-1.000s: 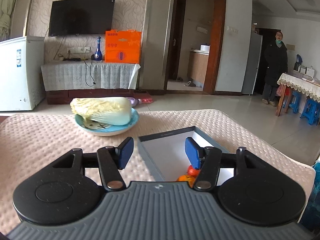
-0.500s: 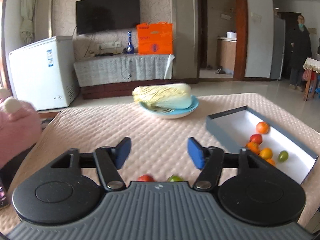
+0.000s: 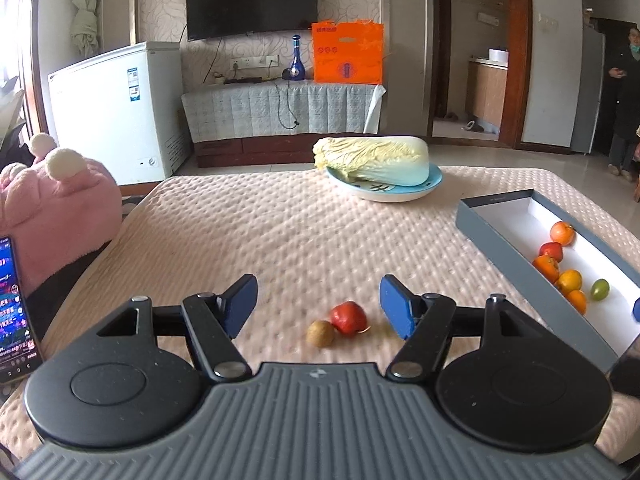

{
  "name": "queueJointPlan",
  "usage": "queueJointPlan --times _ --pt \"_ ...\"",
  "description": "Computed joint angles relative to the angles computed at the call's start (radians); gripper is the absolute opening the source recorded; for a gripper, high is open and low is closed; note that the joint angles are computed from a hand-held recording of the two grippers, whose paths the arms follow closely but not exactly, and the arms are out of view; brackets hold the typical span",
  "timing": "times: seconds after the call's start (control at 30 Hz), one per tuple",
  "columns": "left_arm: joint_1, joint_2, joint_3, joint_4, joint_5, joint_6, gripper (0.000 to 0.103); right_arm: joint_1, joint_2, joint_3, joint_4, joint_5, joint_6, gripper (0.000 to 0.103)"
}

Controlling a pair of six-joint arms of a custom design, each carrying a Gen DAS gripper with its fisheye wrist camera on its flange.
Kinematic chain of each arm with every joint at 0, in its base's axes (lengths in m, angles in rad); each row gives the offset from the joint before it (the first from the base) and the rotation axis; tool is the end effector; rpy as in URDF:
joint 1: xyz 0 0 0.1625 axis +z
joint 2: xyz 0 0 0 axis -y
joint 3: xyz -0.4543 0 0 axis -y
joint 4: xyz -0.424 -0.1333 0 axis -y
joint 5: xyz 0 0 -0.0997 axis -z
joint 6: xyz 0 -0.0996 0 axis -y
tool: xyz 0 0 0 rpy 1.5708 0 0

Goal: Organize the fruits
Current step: 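Move both open grippers toward the brown fruits on the bed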

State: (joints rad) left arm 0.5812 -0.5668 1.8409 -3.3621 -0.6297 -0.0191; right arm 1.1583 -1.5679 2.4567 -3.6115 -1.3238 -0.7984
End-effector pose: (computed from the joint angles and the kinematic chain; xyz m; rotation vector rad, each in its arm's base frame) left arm -0.4032 -0.5207 -0.0007 0.8053 2.1958 -1.1066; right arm -0.0149 -0.4272 0.3394 0.6226 -2.2205 1.3898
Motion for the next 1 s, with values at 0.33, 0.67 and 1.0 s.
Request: queueJointPlan --times 0.33,0.67,1.0 --pt "0.014 -0.027 0.027 -0.015 -0.002 -0.016 0.073 0.075 0.083 -0.024 0.0 -0.104 -0.039 0.079" --pt "0.032 -0.039 0.032 -0.028 -0.034 -0.019 0.073 0.144 0.161 -0.1 0.029 -0.18 -0.077 0.079" --pt "0.036 -0.019 0.017 -0.004 -0.04 -0.012 0.073 0.134 0.192 -0.114 0.039 -0.184 -0.04 0.078"
